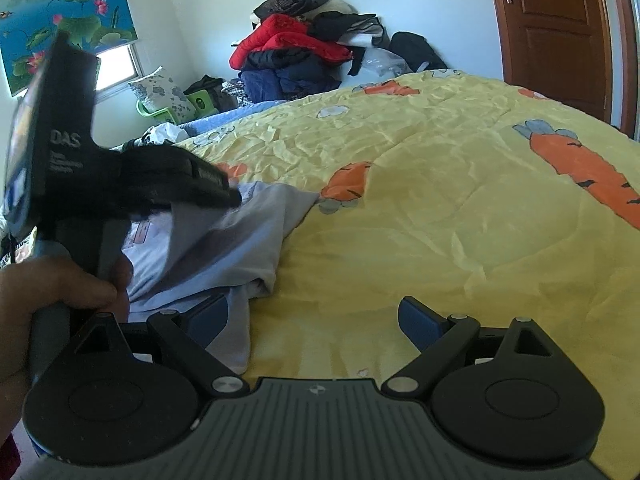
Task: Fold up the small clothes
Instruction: 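Carry the held sleeve with the left gripper across the sweater body, then lay the sleeve on the sweater and open the left gripper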
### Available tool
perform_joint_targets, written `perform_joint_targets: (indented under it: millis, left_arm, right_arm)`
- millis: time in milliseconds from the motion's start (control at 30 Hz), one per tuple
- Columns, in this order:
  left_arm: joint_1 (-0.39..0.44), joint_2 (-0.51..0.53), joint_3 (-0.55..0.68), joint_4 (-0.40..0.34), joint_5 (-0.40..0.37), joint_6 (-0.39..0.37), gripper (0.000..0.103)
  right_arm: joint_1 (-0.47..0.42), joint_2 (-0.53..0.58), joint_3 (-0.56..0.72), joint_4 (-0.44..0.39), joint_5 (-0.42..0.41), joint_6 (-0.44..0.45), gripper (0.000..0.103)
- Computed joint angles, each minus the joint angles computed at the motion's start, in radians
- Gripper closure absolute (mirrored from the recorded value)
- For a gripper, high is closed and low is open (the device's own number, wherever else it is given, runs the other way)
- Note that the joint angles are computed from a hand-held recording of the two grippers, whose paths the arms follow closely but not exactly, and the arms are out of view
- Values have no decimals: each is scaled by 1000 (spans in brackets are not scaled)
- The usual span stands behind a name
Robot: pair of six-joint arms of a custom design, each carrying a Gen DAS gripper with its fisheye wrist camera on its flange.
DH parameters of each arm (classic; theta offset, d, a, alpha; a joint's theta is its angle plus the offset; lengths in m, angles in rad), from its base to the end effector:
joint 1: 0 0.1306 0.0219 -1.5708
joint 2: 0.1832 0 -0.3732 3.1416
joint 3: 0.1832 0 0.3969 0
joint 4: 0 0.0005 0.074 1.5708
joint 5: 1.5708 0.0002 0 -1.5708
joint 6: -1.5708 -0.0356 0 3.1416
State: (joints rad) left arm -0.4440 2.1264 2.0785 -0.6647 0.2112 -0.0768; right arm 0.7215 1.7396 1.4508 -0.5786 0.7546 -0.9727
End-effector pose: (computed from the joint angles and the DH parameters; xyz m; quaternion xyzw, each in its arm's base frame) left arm 0.6755 -0.3302 0.3162 0.2752 0.8625 -0.1698 0.3893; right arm 0.4636 0.3747 0.2915 0.2353 0.8500 0.0110 0.4712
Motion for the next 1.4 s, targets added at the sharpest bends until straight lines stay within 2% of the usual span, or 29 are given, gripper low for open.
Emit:
perform_joint_targets:
  millis: [67,133,200,233,300,433,567,667,700,833,933,1033,1100,1167,1267,1333,1367,1400]
  left_arm:
    - [-2,8,16,-23,-3,-2,89]
    - [-2,10,22,-35,-1,-1,71]
    - [-3,-2,6,-10,3,4,26]
    - [-4,-18,-19,24,8,7,20]
    - [-8,-49,-63,81,18,-1,18]
    - [-20,-48,-25,36,35,8,17]
    - [-12,-56,-13,27,118,56,17]
    - [-3,-62,-1,1,203,6,17]
    - [1,-74,-12,6,211,-16,17]
    - [33,-134,-88,79,98,-46,17]
    - [80,-183,-186,177,-28,-62,17]
    - [127,-199,-252,234,-158,-54,17]
    - [157,-192,-264,220,-182,-50,17]
    - [179,-181,-270,199,-213,-44,17]
    - [197,-168,-284,176,-255,-52,17]
    - [206,-167,-296,171,-277,-65,17]
    - [206,-168,-306,178,-288,-73,17]
    - [206,-177,-326,191,-293,-80,17]
  right_arm:
    - [-1,-7,-8,-4,9,-8,9]
    - [-5,-12,-13,-13,14,-21,10]
    - [-7,-13,-15,-20,17,-30,10]
    - [-7,-14,-16,-22,17,-32,10]
    - [-7,-10,-15,-29,16,-36,10]
    - [-8,-2,-6,-43,8,-32,10]
    - [-10,0,1,-59,12,-37,9]
    - [-10,2,6,-72,17,-45,10]
    - [-8,1,5,-71,20,-48,10]
    - [2,11,27,-87,58,-48,10]
    - [6,16,41,-29,74,41,14]
    - [0,27,56,102,13,191,15]
    - [-14,56,93,166,-65,271,17]
    - [-34,98,147,188,-131,304,16]
    - [-66,173,245,151,-165,302,15]
    - [-84,221,318,49,-157,262,18]
    - [-90,251,370,-41,-137,213,20]
    - [-88,263,394,-80,-114,181,18]
